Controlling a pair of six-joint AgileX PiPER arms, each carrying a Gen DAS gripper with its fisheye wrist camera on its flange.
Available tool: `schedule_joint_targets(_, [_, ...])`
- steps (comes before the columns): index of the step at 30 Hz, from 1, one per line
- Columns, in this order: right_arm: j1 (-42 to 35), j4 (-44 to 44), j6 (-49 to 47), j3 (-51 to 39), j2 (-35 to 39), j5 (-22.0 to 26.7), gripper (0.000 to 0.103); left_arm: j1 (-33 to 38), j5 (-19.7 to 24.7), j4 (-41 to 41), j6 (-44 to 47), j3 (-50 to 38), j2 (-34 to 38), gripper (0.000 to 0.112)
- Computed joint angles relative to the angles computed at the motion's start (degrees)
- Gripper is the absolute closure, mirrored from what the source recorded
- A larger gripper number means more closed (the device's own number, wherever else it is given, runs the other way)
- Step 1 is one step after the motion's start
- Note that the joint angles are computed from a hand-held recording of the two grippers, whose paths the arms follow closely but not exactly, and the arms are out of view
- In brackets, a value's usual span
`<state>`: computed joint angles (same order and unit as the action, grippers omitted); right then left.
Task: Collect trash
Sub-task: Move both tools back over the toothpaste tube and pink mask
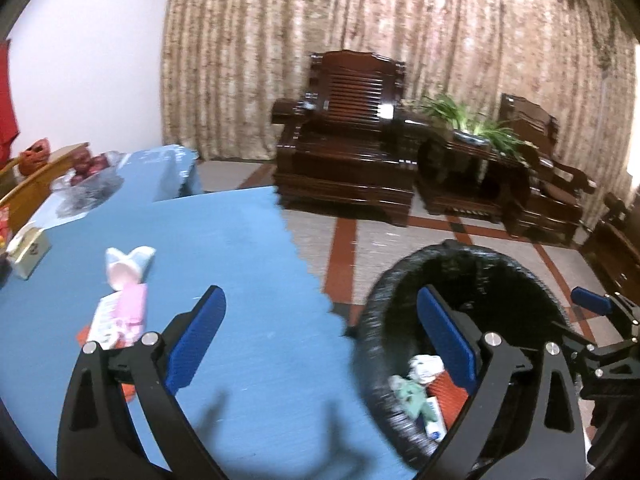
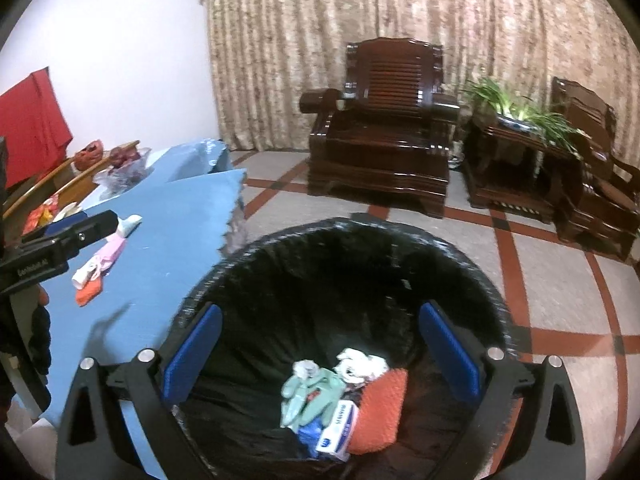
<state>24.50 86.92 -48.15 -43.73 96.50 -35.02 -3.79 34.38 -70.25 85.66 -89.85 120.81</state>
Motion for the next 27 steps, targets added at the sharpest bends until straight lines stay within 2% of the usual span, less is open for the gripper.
schedule_joint_targets(15, [3.28, 4.55, -12.30, -18.43, 10.77, 3.26, 0.006, 10.86, -0.57, 2.41, -2.76, -5.64, 2.10, 0.018])
schedule_joint_targets(27, [3.72, 9.91, -22.96, -35.57, 21.47, 7.78, 0.006, 16.63, -1.77, 10.20, -12.30, -15.77, 8.89, 0.018])
